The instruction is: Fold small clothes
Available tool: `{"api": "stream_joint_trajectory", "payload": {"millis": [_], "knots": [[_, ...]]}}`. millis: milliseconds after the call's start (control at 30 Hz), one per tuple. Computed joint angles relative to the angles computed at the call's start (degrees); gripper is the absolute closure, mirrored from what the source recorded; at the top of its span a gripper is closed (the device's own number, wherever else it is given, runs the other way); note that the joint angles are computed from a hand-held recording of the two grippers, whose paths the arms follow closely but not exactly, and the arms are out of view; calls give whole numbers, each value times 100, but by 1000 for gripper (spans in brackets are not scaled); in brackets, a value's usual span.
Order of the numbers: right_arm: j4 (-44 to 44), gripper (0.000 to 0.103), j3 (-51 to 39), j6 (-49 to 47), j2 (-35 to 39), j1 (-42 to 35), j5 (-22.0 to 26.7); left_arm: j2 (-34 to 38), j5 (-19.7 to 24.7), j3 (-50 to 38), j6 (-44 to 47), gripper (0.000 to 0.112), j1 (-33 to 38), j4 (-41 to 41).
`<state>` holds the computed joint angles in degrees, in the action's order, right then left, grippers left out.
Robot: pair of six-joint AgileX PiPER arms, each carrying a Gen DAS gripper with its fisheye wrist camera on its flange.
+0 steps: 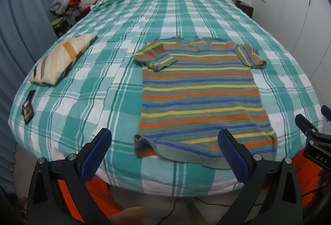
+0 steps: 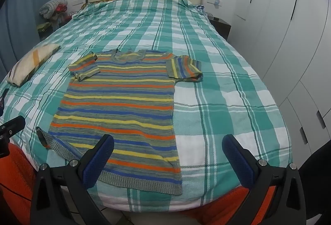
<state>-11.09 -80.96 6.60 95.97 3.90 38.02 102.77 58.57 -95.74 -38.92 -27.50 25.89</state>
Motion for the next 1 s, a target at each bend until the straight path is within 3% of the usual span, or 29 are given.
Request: {"api": "stream_joint_trajectory", "payload": {"millis": [200, 367, 567, 733, 1000], "knots": [[303, 0, -85, -376, 43, -125, 63, 135, 169, -197, 153, 10, 30, -103], [271, 0, 17, -374, 21, -109, 24, -21, -106, 204, -134, 10, -33, 63], [123, 0, -170, -98, 265, 26, 243, 190, 42, -24, -31, 10, -131, 190], [-159, 0, 158, 151, -69, 163, 63, 108, -117, 78, -31, 10, -264, 228], [10, 0, 267, 46, -75, 362, 177, -216, -385, 479, -74, 10, -200, 130]]}}
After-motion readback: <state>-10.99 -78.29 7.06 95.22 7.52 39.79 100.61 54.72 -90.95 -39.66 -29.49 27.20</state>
